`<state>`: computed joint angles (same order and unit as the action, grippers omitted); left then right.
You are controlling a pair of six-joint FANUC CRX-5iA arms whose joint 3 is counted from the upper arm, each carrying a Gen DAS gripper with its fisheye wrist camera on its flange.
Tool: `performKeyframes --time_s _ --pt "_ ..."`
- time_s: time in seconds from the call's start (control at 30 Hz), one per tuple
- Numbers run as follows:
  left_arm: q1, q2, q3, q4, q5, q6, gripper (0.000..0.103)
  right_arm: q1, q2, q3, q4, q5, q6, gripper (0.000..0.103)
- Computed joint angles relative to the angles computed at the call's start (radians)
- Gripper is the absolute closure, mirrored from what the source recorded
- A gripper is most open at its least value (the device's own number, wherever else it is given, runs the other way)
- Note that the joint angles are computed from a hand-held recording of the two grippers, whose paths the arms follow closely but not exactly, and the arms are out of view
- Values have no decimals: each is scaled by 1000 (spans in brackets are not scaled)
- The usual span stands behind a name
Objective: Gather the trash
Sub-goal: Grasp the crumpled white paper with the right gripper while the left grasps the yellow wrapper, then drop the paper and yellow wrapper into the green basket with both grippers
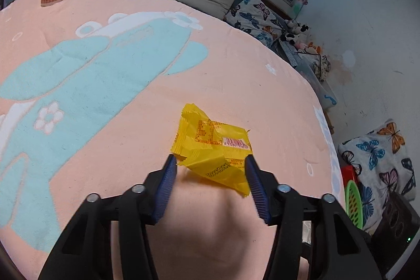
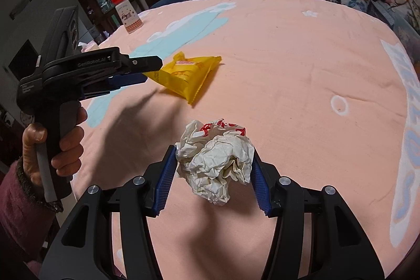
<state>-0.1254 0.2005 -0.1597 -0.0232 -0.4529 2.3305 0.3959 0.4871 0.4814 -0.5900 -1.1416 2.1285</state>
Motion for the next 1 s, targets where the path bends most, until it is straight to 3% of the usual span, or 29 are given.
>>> performKeyframes --time_s 0.1,0.17,0.33,0.53,1.0 --pt "-2 12 -3 28 19 -21 70 -12 -1 -2 -5 -1 -1 49" --pt "-5 18 -2 31 31 -29 86 -18 -3 -4 -6 3 -2 49" --pt "-19 23 15 1 30 -11 99 -32 -19 -24 -10 17 -8 49" --pt "-61 11 60 -93 0 32 101 -52 -46 -51 -6 46 -9 49" --pt "-173 17 149 -63 13 -101 102 -157 -135 -141 18 134 -35 49"
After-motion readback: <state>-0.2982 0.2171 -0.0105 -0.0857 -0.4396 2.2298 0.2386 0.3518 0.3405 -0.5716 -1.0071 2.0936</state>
